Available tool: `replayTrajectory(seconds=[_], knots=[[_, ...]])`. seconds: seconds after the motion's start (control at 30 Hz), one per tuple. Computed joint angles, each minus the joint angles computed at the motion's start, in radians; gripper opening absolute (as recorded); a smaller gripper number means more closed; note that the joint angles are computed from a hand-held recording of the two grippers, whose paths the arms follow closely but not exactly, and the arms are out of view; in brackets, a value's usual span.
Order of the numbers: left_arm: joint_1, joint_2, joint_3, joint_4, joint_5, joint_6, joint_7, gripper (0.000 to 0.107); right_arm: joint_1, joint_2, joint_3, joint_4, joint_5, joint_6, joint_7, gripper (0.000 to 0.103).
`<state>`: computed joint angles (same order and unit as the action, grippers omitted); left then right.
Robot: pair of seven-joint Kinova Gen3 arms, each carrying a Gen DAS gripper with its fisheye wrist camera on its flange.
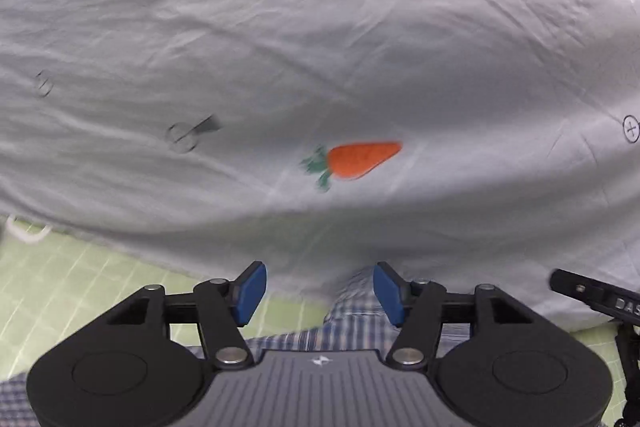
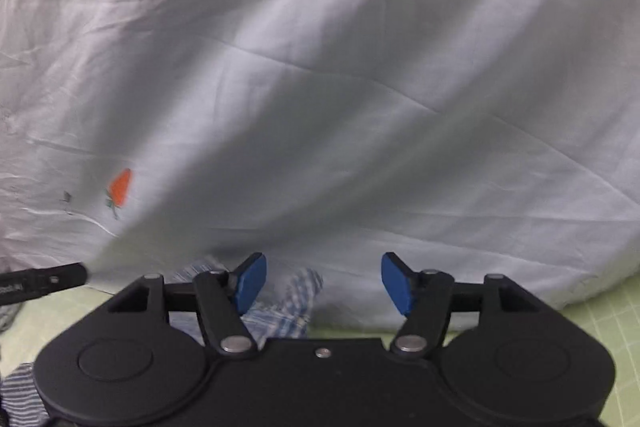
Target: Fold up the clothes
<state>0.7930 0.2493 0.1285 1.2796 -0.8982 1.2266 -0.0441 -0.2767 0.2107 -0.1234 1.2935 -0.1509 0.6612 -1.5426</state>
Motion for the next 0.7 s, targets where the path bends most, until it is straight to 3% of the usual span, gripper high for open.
replayTrajectory(seconds=[0.07,0.1,0.17,0.23,0.4,0.47,0.6,0.7], knots=[[-0.004,-0.033,0.067,0.056,0.017,0.052,0.031,0.077,0.024,-0.061,-0.009,0.093,-0.021,-0.008,0.023,0.090],[-0.009,-0.046,0.110,0.079,0.035,0.093,0.041,0.077,0.032,-0.093,-0.008,0.139,-0.022,-0.006,0.030,0.091],[0.006,-0.065,0.176,0.129,0.080,0.174,0.080,0.077,0.051,-0.158,-0.014,0.232,0.014,0.033,0.034,0.091],[0.056,-0.081,0.201,0.158,0.152,0.255,0.161,0.077,0.032,-0.236,0.021,0.320,0.051,0.104,0.010,0.091],[0.285,-0.142,0.128,0.202,0.326,0.377,0.365,0.077,0.073,-0.421,0.056,0.499,0.065,0.261,0.013,0.092],[0.350,-0.136,0.143,0.189,0.348,0.427,0.446,0.077,0.091,-0.486,0.071,0.548,0.062,0.296,0.011,0.092],[0.344,-0.122,0.277,0.170,0.338,0.479,0.557,0.077,0.127,-0.604,0.111,0.624,0.042,0.360,0.007,0.092],[0.399,-0.094,0.291,0.132,0.315,0.513,0.568,0.077,0.148,-0.668,0.138,0.655,0.029,0.408,0.009,0.088]])
